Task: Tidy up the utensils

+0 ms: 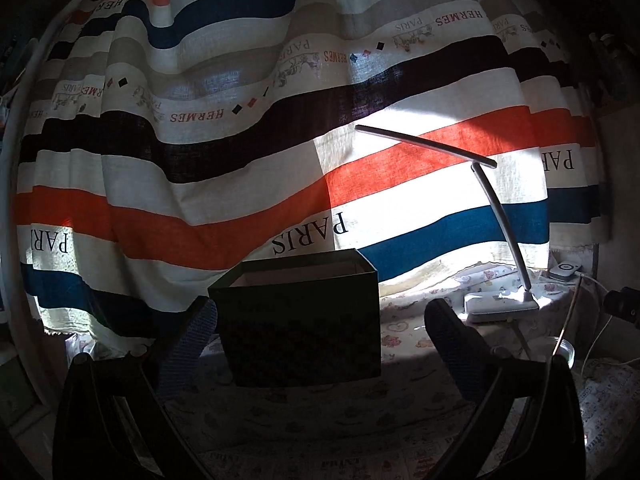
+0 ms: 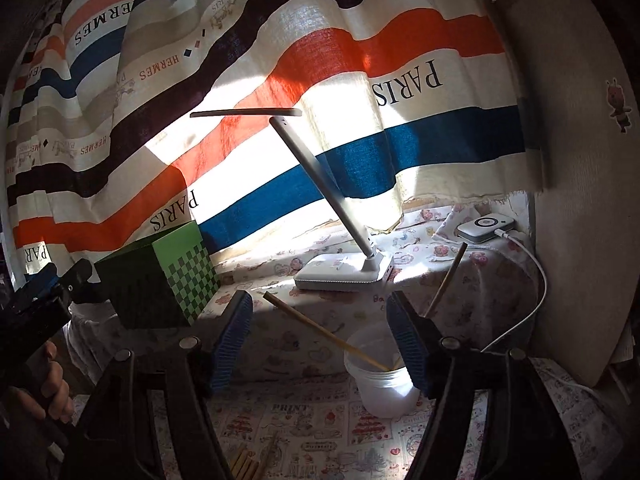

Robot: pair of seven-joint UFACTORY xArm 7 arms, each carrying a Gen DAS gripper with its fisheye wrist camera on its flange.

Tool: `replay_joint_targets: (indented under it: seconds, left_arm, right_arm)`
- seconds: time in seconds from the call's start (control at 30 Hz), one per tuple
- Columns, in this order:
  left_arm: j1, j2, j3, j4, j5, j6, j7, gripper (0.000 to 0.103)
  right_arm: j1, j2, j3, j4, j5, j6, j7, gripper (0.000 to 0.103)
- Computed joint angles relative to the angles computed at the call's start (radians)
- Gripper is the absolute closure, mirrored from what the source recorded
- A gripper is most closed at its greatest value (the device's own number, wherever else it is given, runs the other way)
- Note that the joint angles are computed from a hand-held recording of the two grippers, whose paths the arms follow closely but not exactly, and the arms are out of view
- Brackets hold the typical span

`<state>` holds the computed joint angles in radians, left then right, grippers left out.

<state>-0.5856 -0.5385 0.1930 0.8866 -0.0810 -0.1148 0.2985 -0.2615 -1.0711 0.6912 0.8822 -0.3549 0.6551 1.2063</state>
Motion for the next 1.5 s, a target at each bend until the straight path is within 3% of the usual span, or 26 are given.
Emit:
replay_joint_targets:
  seconds: [0.1,0.17,0.23,0.33,0.37,0.5,0.67,0.73,0.9,1.03,1.13,1.2,1.27,1.33,1.37,1.4,1.43,1.5]
  left_arm:
    - [-0.054,-0.064,0.105,-0.046,0.003,0.044,0.063,0.0]
    - [-0.043,-0.101,0.136,-0.088,0.007,0.046,0.112,0.0]
    - [0.01,-0.112,0.122,-0.103,0.006,0.07,0.132,0.0]
    - [0.206,-0.078,-0.017,-0.054,0.013,0.225,0.049,0.0]
    - [0.209,-0.08,-0.031,-0.045,-0.046,0.259,0.079,0.0]
    - [0.138,-0.111,-0.02,-0.077,-0.156,0.27,0.038,0.0]
    - [0.002,-0.12,0.037,-0.152,-0.293,0.26,0.025,0.0]
    - [0.044,-0.102,0.002,-0.157,-0.274,0.29,0.02,0.0]
    - [0.128,-0.097,-0.041,-0.167,-0.26,0.343,0.002,0.0]
    - [0.131,-0.029,-0.007,-0.11,-0.309,0.504,0.013,0.0]
    - [0.181,0.02,-0.043,-0.091,-0.331,0.548,0.008,0.001]
    - [0.231,0.039,-0.087,-0.09,-0.323,0.568,-0.026,0.008]
    - [0.218,0.045,-0.08,-0.087,-0.362,0.595,0.011,0.013]
    - [0.203,0.048,-0.084,-0.095,-0.393,0.603,0.06,0.041]
    - [0.217,0.058,-0.104,-0.088,-0.373,0.638,0.061,0.049]
    - [0.227,0.069,-0.117,-0.075,-0.361,0.684,0.06,0.065]
    - [0.218,0.082,-0.109,-0.054,-0.383,0.75,0.072,0.072]
    - [0.192,0.097,-0.074,-0.026,-0.478,0.854,0.127,0.072]
  right_arm:
    - [0.016,0.02,0.04,0.007,0.018,-0.01,0.018,0.028]
    - [0.024,0.04,0.063,0.003,0.027,-0.019,0.03,0.028]
    - [0.024,0.058,0.084,-0.004,0.033,-0.023,0.052,0.028]
    - [0.037,0.097,0.103,-0.01,0.04,-0.018,0.074,0.028]
    - [0.043,0.113,0.107,-0.008,0.037,-0.011,0.072,0.028]
    - [0.068,0.135,0.115,-0.015,0.007,0.017,0.075,0.028]
    - [0.104,0.135,0.095,-0.05,-0.018,0.062,0.092,0.028]
    - [0.127,0.163,0.07,-0.051,-0.006,0.093,0.096,0.028]
    - [0.221,0.211,-0.019,-0.098,0.003,0.019,0.118,0.028]
    - [0.241,0.274,-0.03,-0.096,-0.019,0.02,0.124,0.028]
    - [0.264,0.337,-0.047,-0.091,-0.031,0.023,0.131,0.028]
    - [0.288,0.369,-0.068,-0.093,-0.036,0.018,0.141,0.028]
    - [0.31,0.389,-0.085,-0.092,-0.044,0.018,0.153,0.028]
    - [0.326,0.397,-0.097,-0.094,-0.058,0.02,0.167,0.028]
    - [0.329,0.4,-0.097,-0.091,-0.067,0.03,0.175,0.028]
    - [0.328,0.403,-0.094,-0.084,-0.077,0.049,0.186,0.028]
    - [0.325,0.403,-0.088,-0.078,-0.089,0.07,0.201,0.028]
    - [0.329,0.403,-0.091,-0.076,-0.11,0.086,0.219,0.028]
